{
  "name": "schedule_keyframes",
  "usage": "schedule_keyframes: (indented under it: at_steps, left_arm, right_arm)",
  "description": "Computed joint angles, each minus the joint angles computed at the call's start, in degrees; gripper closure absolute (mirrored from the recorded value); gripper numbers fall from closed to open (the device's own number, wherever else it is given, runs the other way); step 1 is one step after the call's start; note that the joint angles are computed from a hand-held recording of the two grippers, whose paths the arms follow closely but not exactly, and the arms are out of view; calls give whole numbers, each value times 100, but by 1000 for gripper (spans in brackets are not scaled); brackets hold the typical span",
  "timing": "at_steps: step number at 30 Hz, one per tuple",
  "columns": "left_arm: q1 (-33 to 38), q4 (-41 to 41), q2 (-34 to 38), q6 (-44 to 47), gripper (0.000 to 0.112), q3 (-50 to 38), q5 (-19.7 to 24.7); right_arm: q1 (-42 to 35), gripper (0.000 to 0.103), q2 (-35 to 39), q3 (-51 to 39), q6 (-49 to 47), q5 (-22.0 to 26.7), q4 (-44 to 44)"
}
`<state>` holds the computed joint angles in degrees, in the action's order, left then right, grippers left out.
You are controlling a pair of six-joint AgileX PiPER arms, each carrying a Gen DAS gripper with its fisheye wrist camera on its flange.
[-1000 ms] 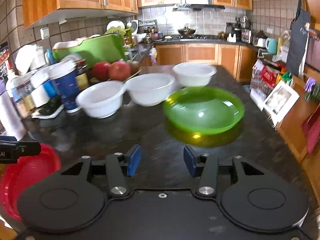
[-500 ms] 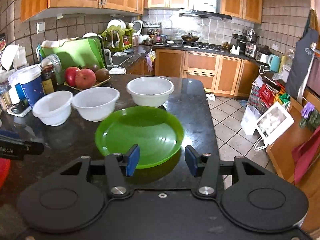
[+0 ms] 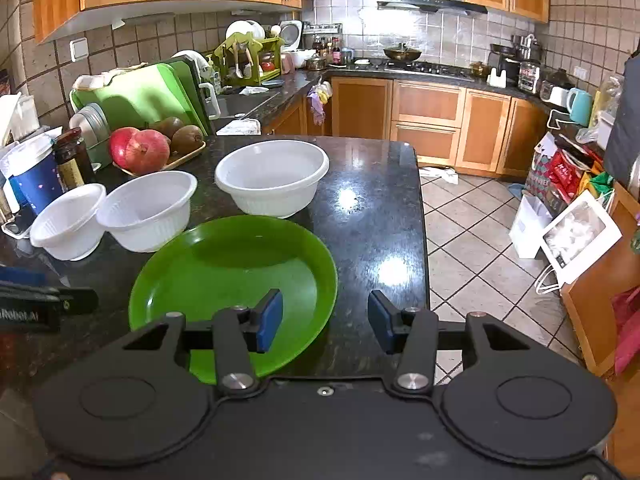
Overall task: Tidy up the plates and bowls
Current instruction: 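Move the left tool to the green plate rim and close on it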
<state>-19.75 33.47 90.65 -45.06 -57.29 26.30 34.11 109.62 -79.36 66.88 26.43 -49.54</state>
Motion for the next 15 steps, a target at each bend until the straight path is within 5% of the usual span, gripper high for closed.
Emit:
schedule_keyframes:
  at_steps: [15]
  left_arm:
    - [-139, 158, 1033, -273, 44, -828, 109]
  right_arm:
    - [-525, 56, 988, -823, -1482, -526, 1053]
